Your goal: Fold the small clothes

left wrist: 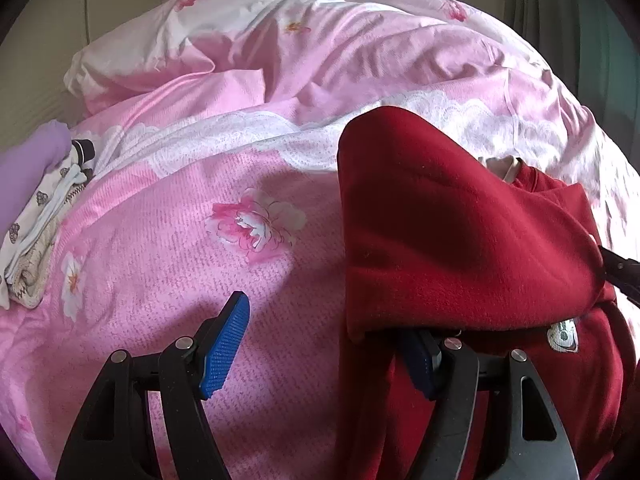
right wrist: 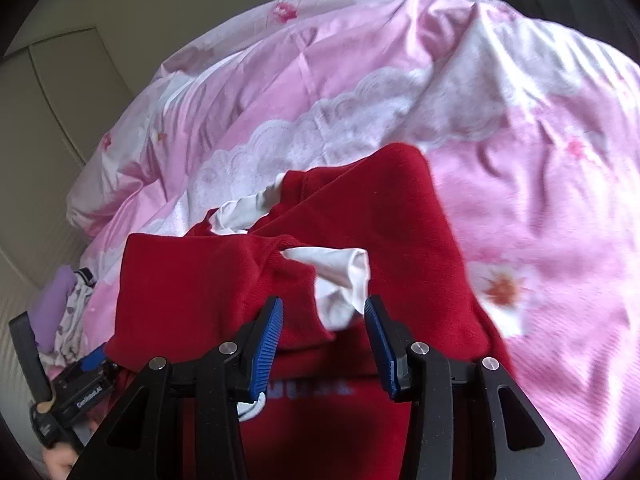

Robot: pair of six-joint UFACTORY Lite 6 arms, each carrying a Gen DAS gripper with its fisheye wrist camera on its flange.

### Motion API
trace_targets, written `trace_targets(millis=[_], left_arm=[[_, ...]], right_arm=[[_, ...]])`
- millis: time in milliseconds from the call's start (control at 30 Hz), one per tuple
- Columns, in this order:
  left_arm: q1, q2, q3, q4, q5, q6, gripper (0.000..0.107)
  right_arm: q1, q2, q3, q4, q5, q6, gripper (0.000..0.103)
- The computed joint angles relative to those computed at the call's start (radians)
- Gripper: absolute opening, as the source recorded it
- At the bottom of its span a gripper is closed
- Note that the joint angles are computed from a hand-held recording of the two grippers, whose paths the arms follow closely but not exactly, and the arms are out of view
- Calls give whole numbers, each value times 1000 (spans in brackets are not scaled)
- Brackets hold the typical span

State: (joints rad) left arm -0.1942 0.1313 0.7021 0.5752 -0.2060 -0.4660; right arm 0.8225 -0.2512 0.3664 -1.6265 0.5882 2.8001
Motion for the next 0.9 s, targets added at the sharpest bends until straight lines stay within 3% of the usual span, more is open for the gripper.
trace_targets(millis=[67,133,200,333,433,500,600,700,800,900], left_arm=[[3,7,2,14,-7,-10,71],[13,14,9,66,-14,-61,71],[17,18,14,87,-15,-86,71],[0,-10,-10,-90,-23,66,71],[-6,-34,-31,-139,-40,95,71],[-23,-31,-33,-187,-31,142,71],[-21,-18,-39,-183,-32,147,71],[-5,-13,-55,-123,-44,101,71],[-1,-43,-84,-123,-43,115,71],[10,-112,-123,-14,-26,23,71]], right_arm=[[-57,42,6,-161,-64,116,37],[-85,76,18,-236,-94,167,17],[-89,81,23,-220,-75,135,10],[-72,31,49,-105,-2,-55,9],[-61,-51,62,-30,84,-205,8],[-82,-65,72,-22,87,-265,8],[-166,-39,47,-77,-28,-216,8],[-180,-10,-28,-191,-96,-34,9],[-139,-7,-70,-189,-83,54,12],[-100,-43,-79,-61,-67,-22,25]])
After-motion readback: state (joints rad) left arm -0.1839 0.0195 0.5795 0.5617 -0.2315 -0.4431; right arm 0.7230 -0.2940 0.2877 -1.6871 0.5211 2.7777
